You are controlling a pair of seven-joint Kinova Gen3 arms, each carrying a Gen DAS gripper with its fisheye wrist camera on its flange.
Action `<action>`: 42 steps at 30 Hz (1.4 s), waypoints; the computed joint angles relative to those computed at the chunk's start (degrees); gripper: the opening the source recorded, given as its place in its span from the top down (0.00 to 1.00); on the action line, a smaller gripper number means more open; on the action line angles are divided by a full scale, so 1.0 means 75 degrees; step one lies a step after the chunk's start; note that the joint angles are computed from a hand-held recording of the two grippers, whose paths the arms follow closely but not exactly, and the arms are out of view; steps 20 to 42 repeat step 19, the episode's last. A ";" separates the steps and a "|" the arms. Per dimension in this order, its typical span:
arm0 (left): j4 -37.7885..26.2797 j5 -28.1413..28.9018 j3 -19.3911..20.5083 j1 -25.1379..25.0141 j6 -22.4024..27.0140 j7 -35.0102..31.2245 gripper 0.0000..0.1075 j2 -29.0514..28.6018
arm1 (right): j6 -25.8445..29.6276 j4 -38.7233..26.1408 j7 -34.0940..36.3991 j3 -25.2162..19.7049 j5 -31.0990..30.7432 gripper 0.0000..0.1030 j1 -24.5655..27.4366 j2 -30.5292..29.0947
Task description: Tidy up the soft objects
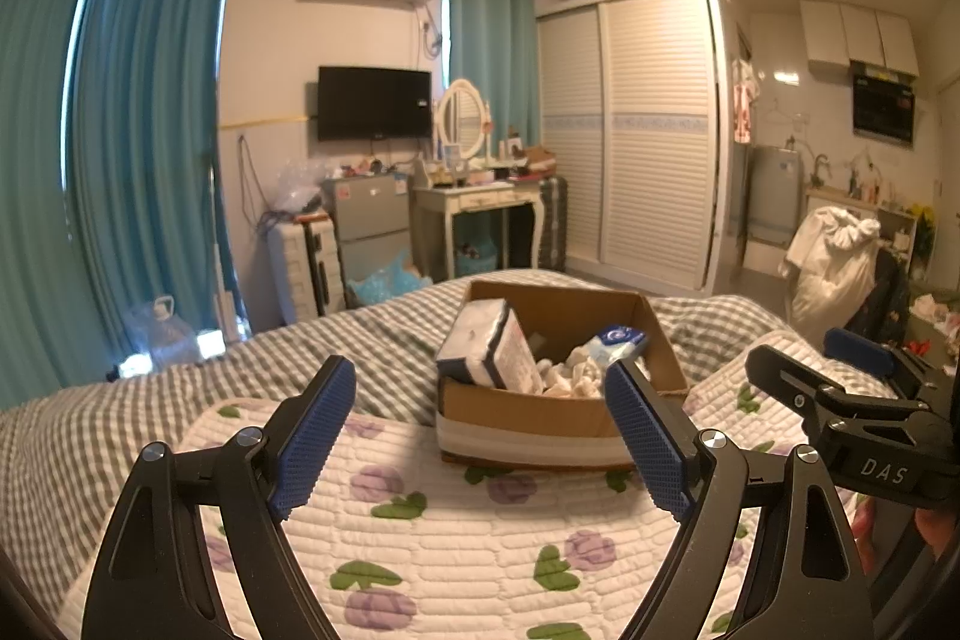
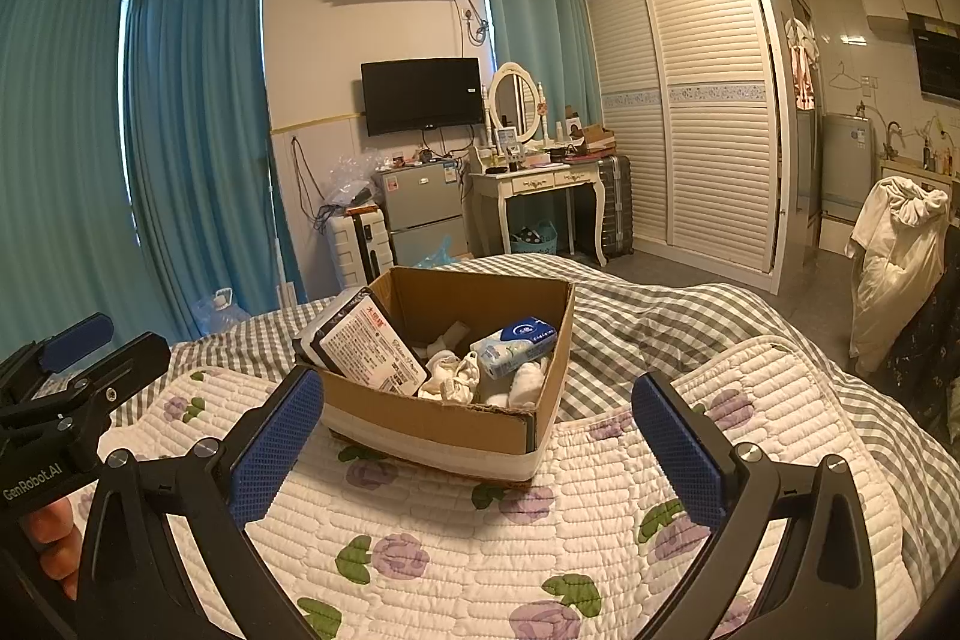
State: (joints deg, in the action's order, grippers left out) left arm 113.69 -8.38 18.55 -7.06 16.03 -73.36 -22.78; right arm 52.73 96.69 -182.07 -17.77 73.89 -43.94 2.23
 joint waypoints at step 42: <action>0.0012 0.0082 -0.0210 0.0133 0.0006 -0.0098 0.20 0.0019 | 0.0089 -0.0011 -0.0083 0.0030 0.0010 0.00 -0.0080 0.0081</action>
